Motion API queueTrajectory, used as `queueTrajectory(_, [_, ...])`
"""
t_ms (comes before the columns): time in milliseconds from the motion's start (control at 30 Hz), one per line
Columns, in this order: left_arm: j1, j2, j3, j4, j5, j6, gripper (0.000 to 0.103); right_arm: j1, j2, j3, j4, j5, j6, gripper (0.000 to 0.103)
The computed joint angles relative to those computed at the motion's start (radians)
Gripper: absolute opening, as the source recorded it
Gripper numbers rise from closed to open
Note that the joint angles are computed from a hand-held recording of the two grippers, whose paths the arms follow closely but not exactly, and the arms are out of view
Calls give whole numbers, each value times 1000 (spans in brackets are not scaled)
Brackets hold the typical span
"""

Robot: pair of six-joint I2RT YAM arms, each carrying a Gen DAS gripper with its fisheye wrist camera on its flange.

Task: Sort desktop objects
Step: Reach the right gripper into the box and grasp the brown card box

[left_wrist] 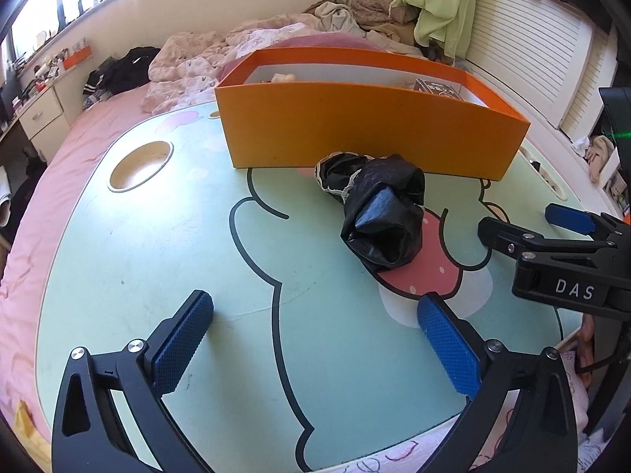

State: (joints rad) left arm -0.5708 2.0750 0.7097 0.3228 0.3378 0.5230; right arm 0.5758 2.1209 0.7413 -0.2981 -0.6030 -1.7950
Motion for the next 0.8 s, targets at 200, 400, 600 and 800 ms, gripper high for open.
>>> queueTrajectory(200, [1, -2, 19, -21, 3, -2, 103, -2, 5, 25, -25, -4, 12, 103])
queueTrajectory(400, [-1, -4, 25, -30, 5, -6, 103, -31, 101, 243, -380, -41, -33, 80])
queueTrajectory(600, [0, -2, 33, -36, 6, -7, 103, -74, 146, 443, -810, -156, -177, 57])
queueTrajectory(800, [3, -1, 34, -37, 9, -3, 103, 174, -99, 338, -717, -146, 103, 57])
